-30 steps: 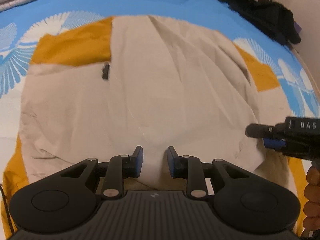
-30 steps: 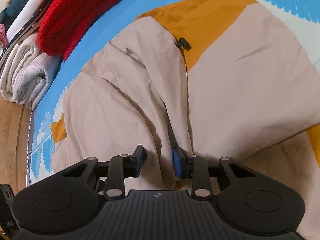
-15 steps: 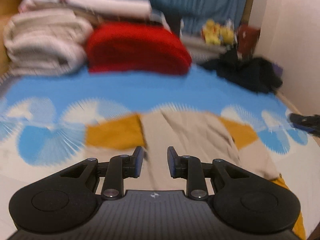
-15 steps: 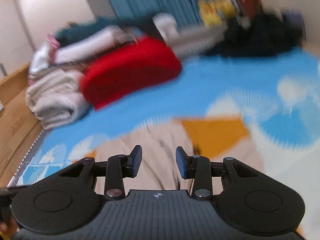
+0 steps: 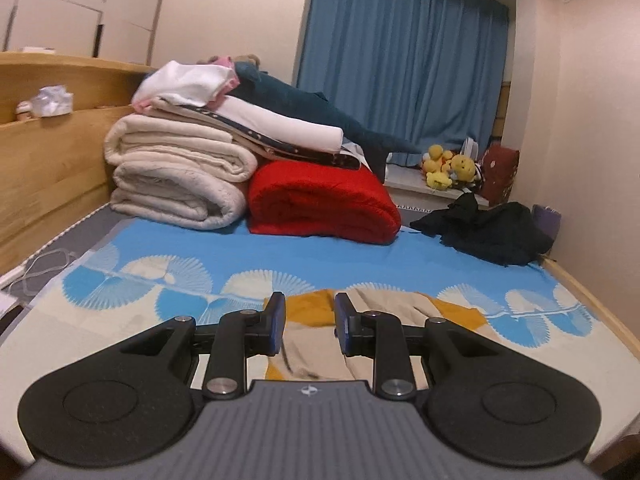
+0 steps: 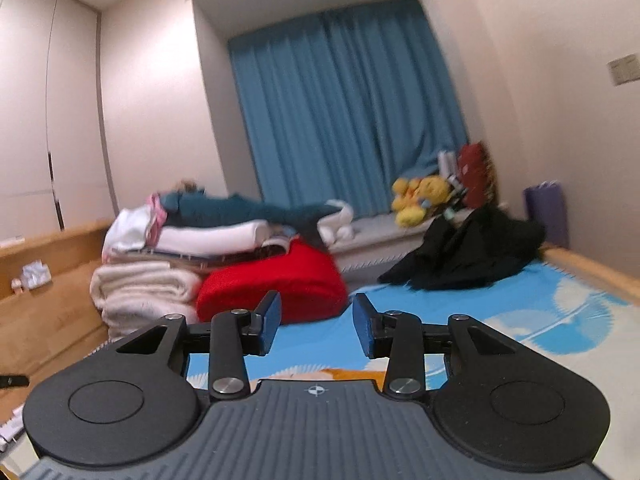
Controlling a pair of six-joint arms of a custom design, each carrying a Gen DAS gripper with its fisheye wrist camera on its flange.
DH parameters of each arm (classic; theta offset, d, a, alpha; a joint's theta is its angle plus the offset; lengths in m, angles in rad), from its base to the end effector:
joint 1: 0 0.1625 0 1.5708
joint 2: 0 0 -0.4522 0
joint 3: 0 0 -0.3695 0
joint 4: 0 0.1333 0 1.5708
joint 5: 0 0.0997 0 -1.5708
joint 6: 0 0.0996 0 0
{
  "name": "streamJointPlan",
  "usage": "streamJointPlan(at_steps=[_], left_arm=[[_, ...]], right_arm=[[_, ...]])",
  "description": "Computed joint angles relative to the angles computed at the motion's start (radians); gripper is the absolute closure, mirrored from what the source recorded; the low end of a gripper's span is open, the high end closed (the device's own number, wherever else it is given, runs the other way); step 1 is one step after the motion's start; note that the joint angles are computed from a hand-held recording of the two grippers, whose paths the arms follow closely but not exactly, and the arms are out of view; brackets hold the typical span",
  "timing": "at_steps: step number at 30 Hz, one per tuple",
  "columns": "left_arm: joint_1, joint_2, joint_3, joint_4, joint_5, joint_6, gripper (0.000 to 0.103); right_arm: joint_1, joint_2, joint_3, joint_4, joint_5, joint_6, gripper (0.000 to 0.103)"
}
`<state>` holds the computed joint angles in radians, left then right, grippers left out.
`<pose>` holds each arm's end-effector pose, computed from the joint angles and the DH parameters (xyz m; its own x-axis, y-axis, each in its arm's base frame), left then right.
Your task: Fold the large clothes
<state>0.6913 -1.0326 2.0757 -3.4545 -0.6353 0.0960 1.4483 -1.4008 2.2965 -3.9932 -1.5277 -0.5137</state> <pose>-0.2710 -0.5013 0.2664 -0.7872 0.1153 -0.6058 0.5921 0.4161 -0.6902 0.0863 -0.4250 0.4149 -0.8708 0.0476 0.4893 -0.4852 0.0771 -0.8710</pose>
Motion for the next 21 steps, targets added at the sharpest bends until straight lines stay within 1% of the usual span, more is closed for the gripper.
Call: streamJointPlan(at_steps=[2,5,6,8,10,11,13,14,15,16,17,18,20,21], left_arm=[[-0.036,-0.058,0.093,0.01,0.037,-0.091,0.074],[-0.053,-0.097,0.203,0.007,0.061,-0.208,0.074],[-0.048,-0.097,0.234,0.006,0.064,-0.234,0.074],[-0.025,-0.09,0.286,0.048,0.059,-0.321,0.074],[0.014,-0.077,0.316,0.114,0.032,-0.415,0.074],[0.042,-0.061,0.313,0.168,0.022,-0.46,0.075],[0.082,-0.028,0.294,0.212,0.023,-0.505,0.075],[0.111,-0.023,0.261,0.285,0.008,-0.549,0.076],[0.134,-0.021,0.234,0.329,-0.02,-0.575,0.076],[0.151,-0.017,0.223,0.331,-0.039,-0.562,0.076],[0.162,-0.013,0.212,0.369,-0.038,-0.565,0.076],[0.177,-0.016,0.19,0.449,-0.039,-0.594,0.076],[0.21,-0.024,0.154,0.579,-0.078,-0.652,0.075],[0.221,-0.018,0.137,0.629,-0.089,-0.682,0.075]], right_arm=[[-0.027,-0.083,0.078,-0.019,0.026,0.009,0.06],[-0.102,-0.182,0.188,-0.038,0.08,0.033,0.059],[-0.13,-0.2,0.218,-0.05,0.092,0.046,0.059],[-0.206,-0.218,0.276,-0.081,0.137,0.064,0.06],[-0.267,-0.197,0.315,-0.121,0.138,0.063,0.059],[-0.29,-0.17,0.326,-0.139,0.118,0.053,0.059],[-0.331,-0.112,0.321,-0.136,0.08,0.041,0.059],[-0.334,-0.077,0.309,-0.132,0.051,0.043,0.059],[-0.344,-0.046,0.296,-0.116,0.023,0.051,0.059],[-0.353,-0.02,0.282,-0.095,-0.006,0.066,0.059],[-0.358,0.011,0.266,-0.077,-0.04,0.083,0.059],[-0.358,0.037,0.248,-0.049,-0.074,0.095,0.059],[-0.339,0.079,0.2,0.034,-0.146,0.114,0.059],[-0.336,0.092,0.182,0.073,-0.165,0.113,0.06]])
